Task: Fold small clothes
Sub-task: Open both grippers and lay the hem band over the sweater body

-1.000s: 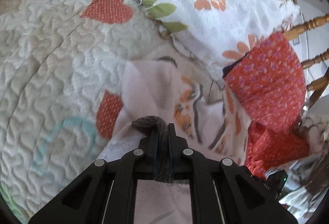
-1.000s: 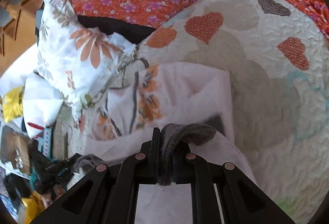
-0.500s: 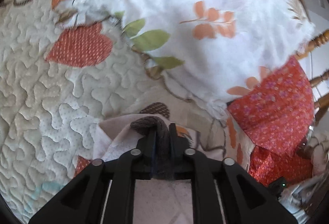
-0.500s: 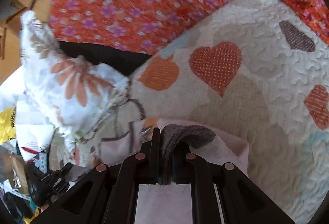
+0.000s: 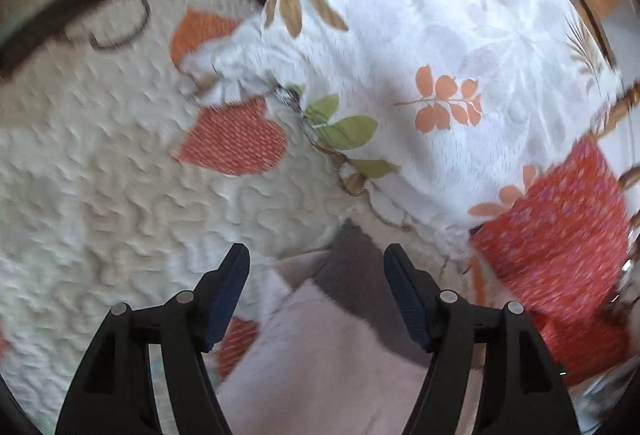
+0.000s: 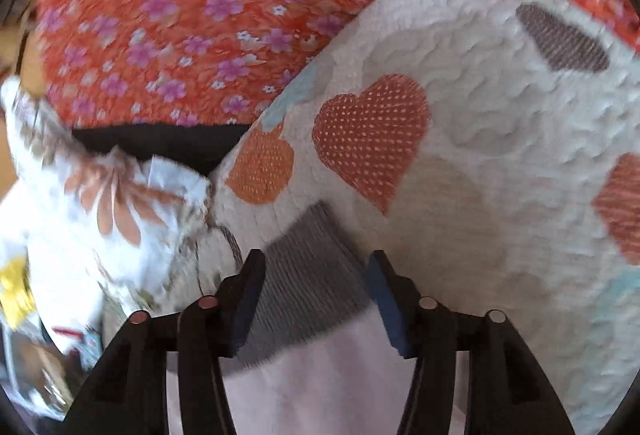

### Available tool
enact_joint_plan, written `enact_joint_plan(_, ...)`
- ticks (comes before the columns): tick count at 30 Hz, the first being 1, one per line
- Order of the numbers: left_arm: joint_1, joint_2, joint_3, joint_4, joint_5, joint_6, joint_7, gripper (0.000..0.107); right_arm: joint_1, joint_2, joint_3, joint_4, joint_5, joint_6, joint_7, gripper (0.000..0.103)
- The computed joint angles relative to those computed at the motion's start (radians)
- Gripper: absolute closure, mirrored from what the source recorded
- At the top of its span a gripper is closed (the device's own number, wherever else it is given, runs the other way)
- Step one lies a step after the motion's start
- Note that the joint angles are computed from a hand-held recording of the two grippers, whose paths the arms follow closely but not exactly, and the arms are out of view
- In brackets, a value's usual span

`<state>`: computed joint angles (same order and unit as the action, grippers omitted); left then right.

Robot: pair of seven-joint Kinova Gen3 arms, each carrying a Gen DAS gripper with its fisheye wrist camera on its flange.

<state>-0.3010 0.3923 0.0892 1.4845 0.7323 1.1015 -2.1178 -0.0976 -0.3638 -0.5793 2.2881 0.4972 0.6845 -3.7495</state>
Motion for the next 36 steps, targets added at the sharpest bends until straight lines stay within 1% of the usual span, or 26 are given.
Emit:
enact_joint_plan(2, -0.008, -0.049, -0.010, 0.040, -0.025, -0.017, -0.049, 0.036, -0.035, -0.053, -0.036, -0.006, -0.055, 0.064, 0.001, 0.044)
enact_joint_plan(3, -0.010, -0.064, -0.015, 0.055, -0.031, -0.021, -0.066, 0.033, -0.047, -0.085, -0.062, -0.009, -0.088, 0.095, -0.005, 0.044)
enact_joint_plan(5, -0.024, -0.104, -0.033, 0.095, -0.057, -0.015, -0.120, 0.031, -0.049, -0.145, -0.129, -0.012, -0.151, 0.136, -0.022, 0.042)
enact_joint_plan(7, -0.035, -0.132, -0.051, 0.131, -0.072, 0.000, -0.168, 0.031, -0.043, -0.197, -0.203, -0.026, -0.212, 0.168, -0.036, 0.042)
enact_joint_plan(10, -0.070, -0.174, -0.087, 0.183, -0.081, 0.060, -0.241, 0.031, -0.027, -0.271, -0.307, -0.047, -0.289, 0.182, -0.055, 0.038)
enact_joint_plan(11, -0.095, -0.183, -0.100, 0.199, -0.075, 0.095, -0.268, 0.031, -0.017, -0.294, -0.337, -0.046, -0.310, 0.169, -0.062, 0.037)
enact_joint_plan(12, -0.100, -0.189, -0.114, 0.215, -0.067, 0.115, -0.282, 0.031, -0.005, -0.320, -0.376, -0.047, -0.334, 0.155, -0.073, 0.037)
enact_joint_plan(14, -0.133, -0.206, -0.147, 0.248, -0.068, 0.170, -0.311, 0.031, 0.023, -0.347, -0.428, -0.048, -0.370, 0.127, -0.076, 0.035)
enact_joint_plan(16, -0.151, -0.223, -0.170, 0.279, -0.072, 0.200, -0.339, 0.031, 0.055, -0.366, -0.477, -0.046, -0.406, 0.090, -0.075, 0.035)
enact_joint_plan(19, -0.168, -0.246, -0.197, 0.342, -0.079, 0.213, -0.394, 0.029, 0.094, -0.378, -0.539, -0.045, -0.452, 0.043, -0.052, 0.034)
enact_joint_plan(21, -0.171, -0.235, -0.204, 0.374, -0.076, 0.217, -0.425, 0.027, 0.125, -0.369, -0.575, -0.047, -0.479, 0.021, -0.027, 0.034)
enact_joint_plan(24, -0.169, -0.176, -0.195, 0.391, -0.062, 0.231, -0.437, 0.027, 0.168, -0.359, -0.612, -0.034, -0.526, -0.038, 0.003, 0.034)
enact_joint_plan(26, -0.180, -0.125, -0.182, 0.392, -0.022, 0.253, -0.453, 0.027, 0.207, -0.347, -0.641, -0.019, -0.558, -0.086, 0.024, 0.034)
enact_joint_plan(27, -0.185, -0.108, -0.175, 0.393, -0.002, 0.257, -0.458, 0.024, 0.225, -0.347, -0.652, -0.008, -0.572, -0.109, 0.033, 0.034)
enact_joint_plan(28, -0.191, -0.088, -0.166, 0.393, 0.025, 0.264, -0.470, 0.018, 0.247, -0.351, -0.664, 0.010, -0.588, -0.145, 0.040, 0.034)
enact_joint_plan(29, -0.192, -0.070, -0.155, 0.394, 0.052, 0.265, -0.482, 0.016, 0.258, -0.359, -0.665, 0.025, -0.601, -0.169, 0.048, 0.034)
enact_joint_plan(32, -0.177, -0.052, -0.132, 0.399, 0.114, 0.231, -0.491, 0.014, 0.301, -0.412, -0.661, 0.078, -0.634, -0.243, 0.066, 0.034)
enact_joint_plan(34, -0.169, -0.033, -0.119, 0.387, 0.142, 0.231, -0.480, 0.011, 0.341, -0.439, -0.659, 0.120, -0.659, -0.308, 0.078, 0.034)
enact_joint_plan(36, -0.154, -0.011, -0.110, 0.371, 0.161, 0.223, -0.442, 0.010, 0.398, -0.464, -0.668, 0.159, -0.696, -0.376, 0.092, 0.034)
